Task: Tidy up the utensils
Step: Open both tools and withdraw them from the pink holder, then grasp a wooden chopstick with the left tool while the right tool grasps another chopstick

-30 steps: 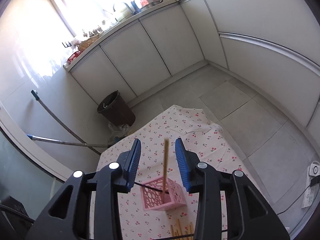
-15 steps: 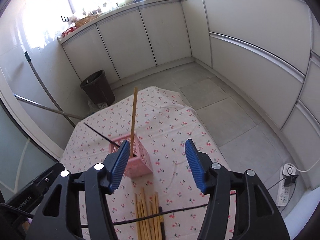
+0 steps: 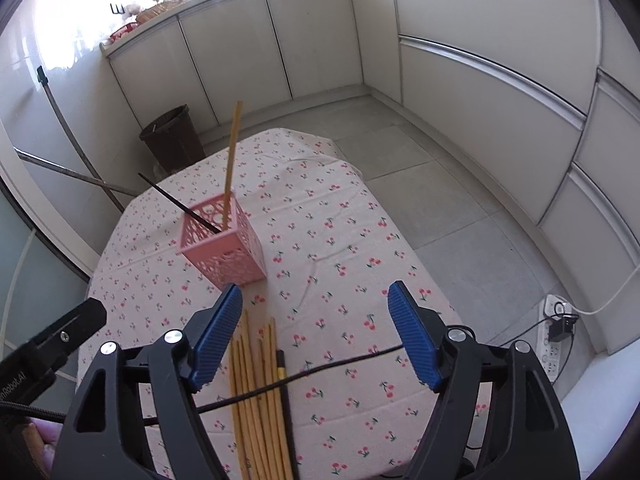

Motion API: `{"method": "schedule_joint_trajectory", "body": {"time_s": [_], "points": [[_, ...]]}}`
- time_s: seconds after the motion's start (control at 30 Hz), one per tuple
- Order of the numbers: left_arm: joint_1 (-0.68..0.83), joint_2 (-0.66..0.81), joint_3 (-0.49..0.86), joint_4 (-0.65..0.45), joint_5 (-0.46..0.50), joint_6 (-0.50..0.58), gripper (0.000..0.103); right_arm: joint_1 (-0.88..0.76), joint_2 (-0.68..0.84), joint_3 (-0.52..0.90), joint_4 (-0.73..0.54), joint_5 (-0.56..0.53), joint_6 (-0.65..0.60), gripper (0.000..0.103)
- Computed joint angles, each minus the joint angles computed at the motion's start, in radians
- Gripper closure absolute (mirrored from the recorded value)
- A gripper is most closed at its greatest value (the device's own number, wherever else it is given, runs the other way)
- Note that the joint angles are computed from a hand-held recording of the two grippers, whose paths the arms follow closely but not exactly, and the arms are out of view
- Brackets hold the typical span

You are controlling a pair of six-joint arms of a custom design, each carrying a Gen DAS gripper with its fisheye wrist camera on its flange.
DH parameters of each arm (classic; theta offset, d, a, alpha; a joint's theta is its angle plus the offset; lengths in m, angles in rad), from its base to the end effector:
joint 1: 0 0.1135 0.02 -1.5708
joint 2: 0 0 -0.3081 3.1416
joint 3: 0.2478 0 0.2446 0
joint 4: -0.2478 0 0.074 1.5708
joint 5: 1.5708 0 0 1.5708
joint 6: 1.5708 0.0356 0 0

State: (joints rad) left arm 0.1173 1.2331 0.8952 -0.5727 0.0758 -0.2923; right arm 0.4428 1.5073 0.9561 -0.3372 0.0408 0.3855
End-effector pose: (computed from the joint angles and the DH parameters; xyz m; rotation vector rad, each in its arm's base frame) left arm 0.2274 0.0241 0.2957 -0.4738 2.4399 -0.1683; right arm 0.2744 0.1285 0.2629 -0.0531 2.4831 0.3085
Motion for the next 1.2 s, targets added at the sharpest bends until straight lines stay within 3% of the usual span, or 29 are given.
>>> {"method": "schedule_joint_trajectory", "body": {"time_s": [0.5, 0.73, 0.93, 1.1, 1.2], "points": [[-0.018, -0.039, -0.089, -0.029, -0.012, 0.0, 0.009, -0.02, -0.12, -0.143, -0.011, -0.003, -0.021, 0.014], [0.008, 0.001, -0.129, -0.057, 0.048, 0.024, 0.007, -0.046, -0.267, -0.253, -0.05, -0.051, -0.049, 0.012], [0.045, 0.104, -0.169, -0.036, 0.093, 0.016, 0.007, -0.03, -0.397, -0.359, -0.171, -0.06, -0.054, 0.012], [0.087, 0.249, -0.153, -0.032, 0.12, -0.012, 0.007, -0.035, -0.539, -0.376, -0.358, -0.201, -0.076, 0.012], [0.107, 0.336, -0.139, -0.017, 0.125, -0.04, 0.007, 0.014, -0.593, -0.354, -0.474, -0.148, -0.119, 0.012]]}}
